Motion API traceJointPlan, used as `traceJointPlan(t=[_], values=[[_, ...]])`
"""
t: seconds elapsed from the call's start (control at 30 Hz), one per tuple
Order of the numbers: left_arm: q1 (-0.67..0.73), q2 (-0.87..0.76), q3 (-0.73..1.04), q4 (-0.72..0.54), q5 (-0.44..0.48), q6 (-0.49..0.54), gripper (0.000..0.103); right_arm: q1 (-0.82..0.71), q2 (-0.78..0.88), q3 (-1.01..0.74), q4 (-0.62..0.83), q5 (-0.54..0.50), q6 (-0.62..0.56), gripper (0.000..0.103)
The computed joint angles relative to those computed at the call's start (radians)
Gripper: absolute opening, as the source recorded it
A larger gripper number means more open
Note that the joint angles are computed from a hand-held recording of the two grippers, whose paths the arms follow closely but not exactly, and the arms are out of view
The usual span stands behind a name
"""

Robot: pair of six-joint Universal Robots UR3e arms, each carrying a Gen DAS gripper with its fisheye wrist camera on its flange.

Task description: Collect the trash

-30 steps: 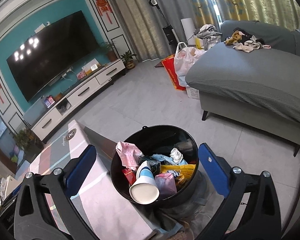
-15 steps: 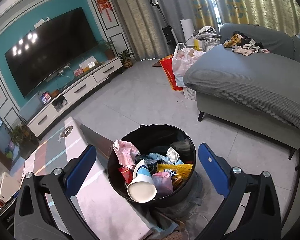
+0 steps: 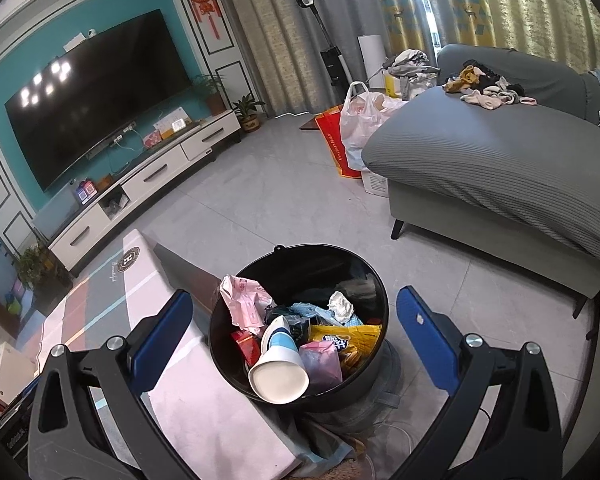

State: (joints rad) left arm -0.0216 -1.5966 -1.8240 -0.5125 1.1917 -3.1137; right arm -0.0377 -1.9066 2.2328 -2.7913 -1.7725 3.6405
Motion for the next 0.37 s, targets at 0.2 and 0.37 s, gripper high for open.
traceJointPlan(t=[0.2, 0.37], values=[[-0.012, -0.005, -0.002, 0.014, 0.016, -0.011, 0.100, 0.001, -0.004, 0.007, -0.002, -0.005, 0.003, 0.100], [-0.005, 0.002, -0.008, 0.001, -0.002, -0.014, 0.100, 0.001, -0.005, 0.011, -0.003, -0.006, 0.003, 0.100]])
